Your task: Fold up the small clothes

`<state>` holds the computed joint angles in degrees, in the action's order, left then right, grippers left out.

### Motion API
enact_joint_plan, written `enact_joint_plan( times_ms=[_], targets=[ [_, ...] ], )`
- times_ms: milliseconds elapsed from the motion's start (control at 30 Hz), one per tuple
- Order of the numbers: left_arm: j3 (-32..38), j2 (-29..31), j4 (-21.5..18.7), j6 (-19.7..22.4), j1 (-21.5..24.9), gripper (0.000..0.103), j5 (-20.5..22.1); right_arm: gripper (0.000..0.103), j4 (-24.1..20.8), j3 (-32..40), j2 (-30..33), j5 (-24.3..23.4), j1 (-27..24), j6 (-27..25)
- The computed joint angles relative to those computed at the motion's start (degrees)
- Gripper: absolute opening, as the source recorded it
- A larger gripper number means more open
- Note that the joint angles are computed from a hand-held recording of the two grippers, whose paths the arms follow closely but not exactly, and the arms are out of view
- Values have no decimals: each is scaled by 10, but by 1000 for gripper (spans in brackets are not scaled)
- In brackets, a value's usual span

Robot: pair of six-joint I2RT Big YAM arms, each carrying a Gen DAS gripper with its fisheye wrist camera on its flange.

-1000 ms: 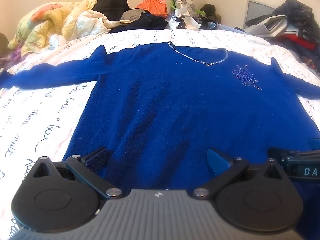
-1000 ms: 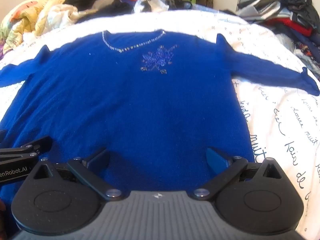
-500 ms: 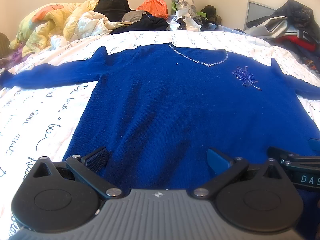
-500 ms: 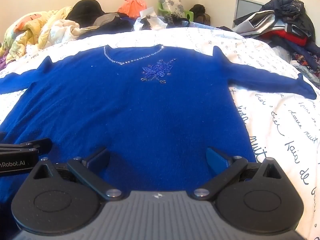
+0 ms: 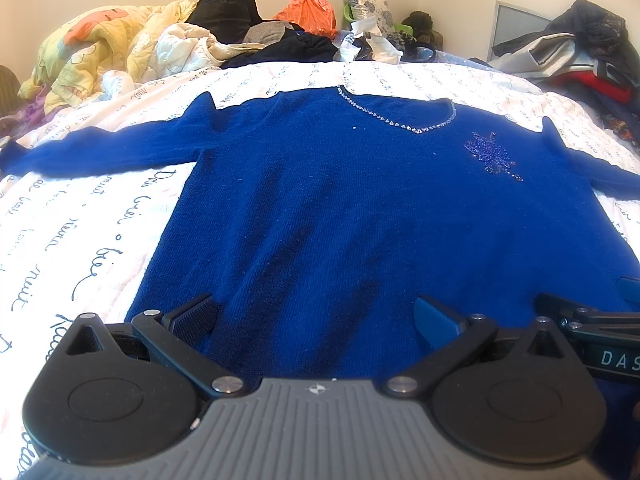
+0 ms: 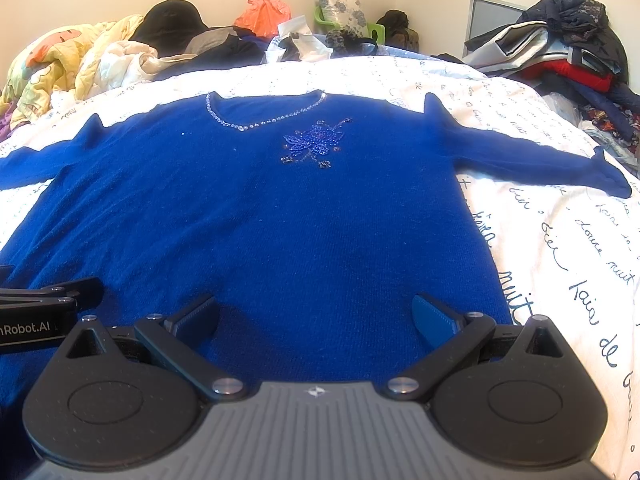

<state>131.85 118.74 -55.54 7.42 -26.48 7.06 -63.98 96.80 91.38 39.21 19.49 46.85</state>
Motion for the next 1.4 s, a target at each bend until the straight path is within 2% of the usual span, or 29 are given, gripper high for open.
enact_joint_plan(
  times_ms=[200, 233, 1400],
  targets=[
    [11, 4, -8, 1, 2, 103, 1, 103, 1, 0, -1, 1, -1, 0],
    [-2, -1, 2, 0, 0, 103, -1, 103, 1, -1, -1, 1, -1, 0],
    [-7, -3, 6, -1, -1, 103, -2, 103, 4, -3, -3, -3, -2, -3]
  ],
)
